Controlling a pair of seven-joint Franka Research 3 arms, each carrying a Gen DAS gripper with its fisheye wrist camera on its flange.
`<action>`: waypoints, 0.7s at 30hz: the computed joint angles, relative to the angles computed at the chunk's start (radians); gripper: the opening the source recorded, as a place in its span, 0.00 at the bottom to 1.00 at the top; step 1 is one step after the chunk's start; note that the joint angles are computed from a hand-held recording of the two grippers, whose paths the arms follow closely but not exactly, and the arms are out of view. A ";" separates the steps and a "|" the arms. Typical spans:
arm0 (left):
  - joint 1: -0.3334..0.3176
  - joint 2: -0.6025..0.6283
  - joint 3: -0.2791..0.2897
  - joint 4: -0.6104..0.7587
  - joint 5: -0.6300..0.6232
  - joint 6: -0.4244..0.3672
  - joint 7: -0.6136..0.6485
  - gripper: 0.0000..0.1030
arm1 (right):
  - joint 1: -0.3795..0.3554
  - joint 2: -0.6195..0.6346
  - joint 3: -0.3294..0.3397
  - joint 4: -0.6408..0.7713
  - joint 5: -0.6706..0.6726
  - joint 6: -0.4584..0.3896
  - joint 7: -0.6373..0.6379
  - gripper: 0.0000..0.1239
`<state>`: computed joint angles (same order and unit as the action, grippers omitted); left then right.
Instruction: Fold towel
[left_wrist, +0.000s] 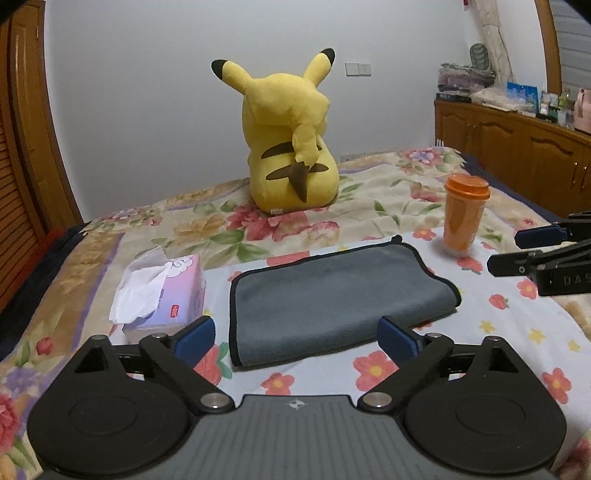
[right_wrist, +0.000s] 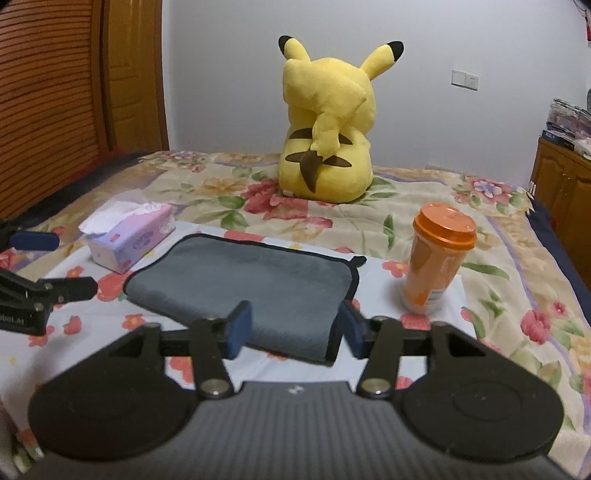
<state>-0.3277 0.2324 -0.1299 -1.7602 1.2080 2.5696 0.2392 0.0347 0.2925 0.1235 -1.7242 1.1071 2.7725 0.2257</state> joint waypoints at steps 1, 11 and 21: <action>-0.003 -0.005 0.000 -0.003 0.006 -0.002 -0.011 1.00 | -0.001 -0.008 0.002 -0.009 0.005 0.004 -0.009 0.50; -0.015 -0.052 -0.027 -0.030 -0.013 -0.036 -0.016 1.00 | 0.009 -0.092 -0.017 -0.084 0.120 0.003 -0.109 0.70; -0.031 -0.091 -0.063 -0.023 -0.016 -0.130 -0.034 1.00 | 0.028 -0.159 -0.062 -0.117 0.207 -0.033 -0.152 0.83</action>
